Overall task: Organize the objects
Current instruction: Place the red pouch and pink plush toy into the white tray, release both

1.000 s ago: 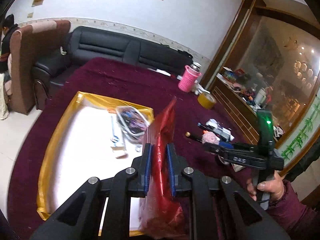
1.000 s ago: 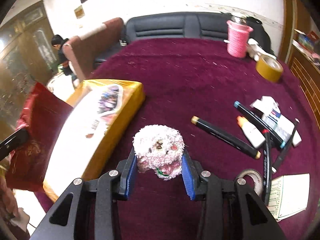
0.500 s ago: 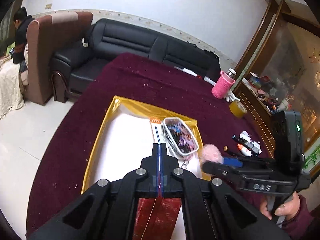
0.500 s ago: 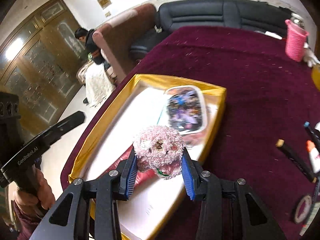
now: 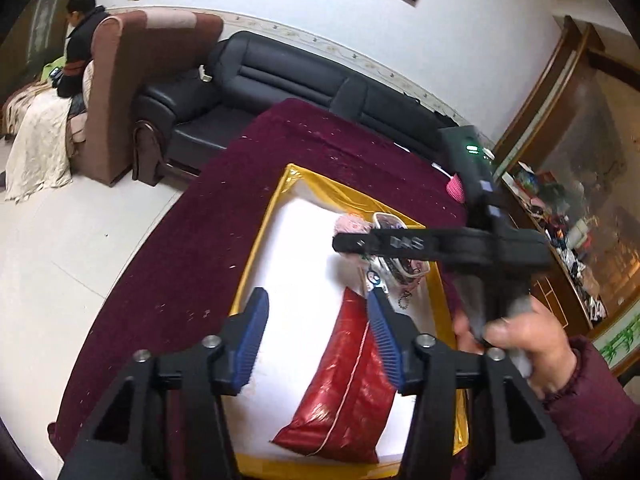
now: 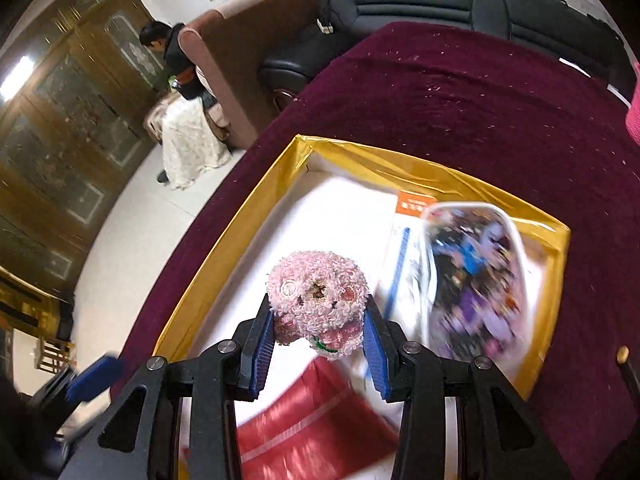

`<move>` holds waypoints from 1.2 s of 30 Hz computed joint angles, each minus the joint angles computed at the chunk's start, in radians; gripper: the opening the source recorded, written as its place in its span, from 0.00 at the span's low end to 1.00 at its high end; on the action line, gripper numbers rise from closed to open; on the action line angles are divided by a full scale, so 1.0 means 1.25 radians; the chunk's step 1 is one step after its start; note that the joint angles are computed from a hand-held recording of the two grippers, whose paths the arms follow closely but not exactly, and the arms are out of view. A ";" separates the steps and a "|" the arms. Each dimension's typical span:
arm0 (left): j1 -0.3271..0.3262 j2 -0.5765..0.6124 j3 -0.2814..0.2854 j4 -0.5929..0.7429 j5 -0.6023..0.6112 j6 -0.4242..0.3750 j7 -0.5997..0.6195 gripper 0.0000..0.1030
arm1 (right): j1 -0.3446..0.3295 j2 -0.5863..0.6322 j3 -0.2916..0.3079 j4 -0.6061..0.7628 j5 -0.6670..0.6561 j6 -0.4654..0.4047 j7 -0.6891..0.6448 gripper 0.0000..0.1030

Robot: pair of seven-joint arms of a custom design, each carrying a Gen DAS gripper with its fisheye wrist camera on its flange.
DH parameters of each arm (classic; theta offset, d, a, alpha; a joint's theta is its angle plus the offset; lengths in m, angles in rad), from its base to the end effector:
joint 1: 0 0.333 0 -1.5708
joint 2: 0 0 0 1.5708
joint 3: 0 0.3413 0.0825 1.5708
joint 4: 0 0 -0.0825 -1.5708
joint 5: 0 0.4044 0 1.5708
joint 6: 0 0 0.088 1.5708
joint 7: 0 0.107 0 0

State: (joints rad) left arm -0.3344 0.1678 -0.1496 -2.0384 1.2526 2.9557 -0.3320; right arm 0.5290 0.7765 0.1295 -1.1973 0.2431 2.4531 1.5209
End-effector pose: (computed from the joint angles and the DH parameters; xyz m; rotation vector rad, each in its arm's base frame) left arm 0.5235 -0.3427 0.4295 -2.0552 1.5667 -1.1397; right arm 0.6772 0.4793 0.3849 -2.2253 1.3224 0.0308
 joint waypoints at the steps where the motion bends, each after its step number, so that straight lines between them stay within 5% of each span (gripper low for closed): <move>1: -0.001 -0.005 0.001 -0.006 0.008 0.000 -0.007 0.50 | 0.011 0.018 -0.010 0.029 -0.012 -0.012 0.014 0.43; 13: 0.020 -0.020 -0.010 -0.041 0.068 0.039 -0.065 0.60 | 0.068 0.171 -0.065 0.277 -0.112 -0.118 0.119 0.50; 19: 0.011 0.005 -0.019 -0.023 -0.016 0.039 0.036 0.61 | 0.048 0.137 -0.050 0.218 -0.099 -0.070 0.137 0.58; 22: 0.001 0.023 -0.031 -0.008 -0.110 0.028 0.160 0.65 | 0.033 0.095 -0.038 0.153 -0.079 -0.027 0.128 0.60; 26: -0.014 0.070 -0.080 0.052 -0.292 -0.084 0.432 0.65 | 0.009 0.003 -0.020 0.010 -0.049 0.067 0.096 0.64; 30: -0.071 0.163 -0.092 0.189 -0.386 -0.329 0.651 0.65 | -0.046 -0.108 0.026 -0.161 0.026 0.167 0.026 0.70; 36: -0.143 0.206 -0.021 0.284 -0.370 -0.453 0.663 0.65 | -0.105 -0.255 0.062 -0.385 0.131 0.276 -0.068 0.73</move>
